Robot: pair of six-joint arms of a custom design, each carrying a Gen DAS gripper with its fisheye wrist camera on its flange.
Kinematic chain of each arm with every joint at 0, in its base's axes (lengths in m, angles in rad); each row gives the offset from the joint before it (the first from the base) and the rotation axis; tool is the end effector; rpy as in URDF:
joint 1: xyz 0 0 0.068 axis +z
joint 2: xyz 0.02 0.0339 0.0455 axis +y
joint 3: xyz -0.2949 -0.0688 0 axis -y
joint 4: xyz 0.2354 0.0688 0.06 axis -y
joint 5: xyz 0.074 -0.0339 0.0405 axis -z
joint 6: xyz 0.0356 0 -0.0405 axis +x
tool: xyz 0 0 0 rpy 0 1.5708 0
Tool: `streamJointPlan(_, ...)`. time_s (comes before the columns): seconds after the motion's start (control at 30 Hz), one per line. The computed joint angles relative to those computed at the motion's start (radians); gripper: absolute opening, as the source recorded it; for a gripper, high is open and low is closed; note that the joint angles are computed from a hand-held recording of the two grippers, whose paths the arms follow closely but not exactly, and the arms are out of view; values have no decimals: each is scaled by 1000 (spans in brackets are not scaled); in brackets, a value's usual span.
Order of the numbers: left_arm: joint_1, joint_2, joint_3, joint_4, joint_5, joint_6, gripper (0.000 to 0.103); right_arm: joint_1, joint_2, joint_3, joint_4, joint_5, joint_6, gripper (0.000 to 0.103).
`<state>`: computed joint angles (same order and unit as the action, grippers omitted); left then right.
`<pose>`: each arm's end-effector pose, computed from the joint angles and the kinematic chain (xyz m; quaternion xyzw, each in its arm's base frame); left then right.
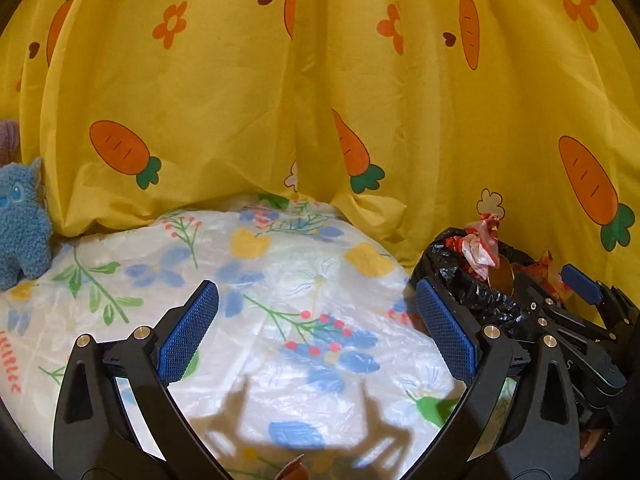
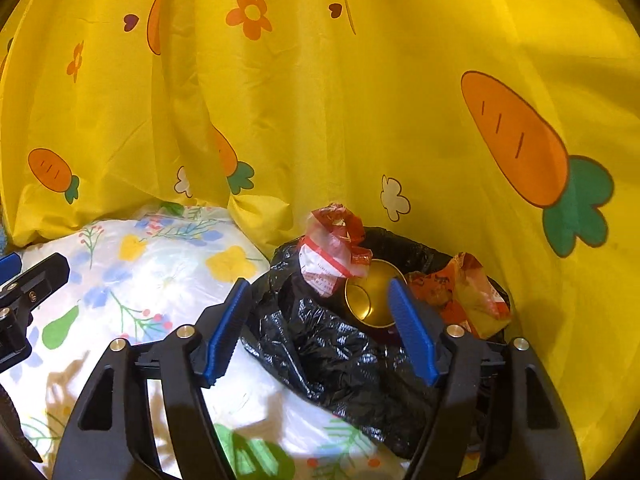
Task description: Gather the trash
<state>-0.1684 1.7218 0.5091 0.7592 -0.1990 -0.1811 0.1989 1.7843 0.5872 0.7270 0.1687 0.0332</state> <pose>0.2979 -0.0435 0.1579 -0.0580 0.8434 -0.0087 0.5340 0.3164 0.0577 0.1550 -0.0264 0.8500 -0.0110 0.5259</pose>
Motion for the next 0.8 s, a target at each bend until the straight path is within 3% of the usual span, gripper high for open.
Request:
streamJointPlan(0.07, -34, -39, -50, 9, -48, -4, 97, 21, -47, -54, -6, 13, 13, 83)
streamJointPlan(0.3, -91, -209, -245, 19, -121, -23, 97, 99, -209, -224, -30, 100, 75, 91)
streamJointPlan(0.37, -103, -262, -298, 28, -143, -25, 97, 127, -259, -274, -17, 126, 89, 97)
streamJointPlan(0.6, -145, -440, -426, -42, -201, -48, 97, 237, -422, -370, -68, 217, 124, 97)
streamJointPlan(0.8, -120, -601, -493, -132, -179, -79, 97, 322, -505, -420, -110, 287, 166, 97)
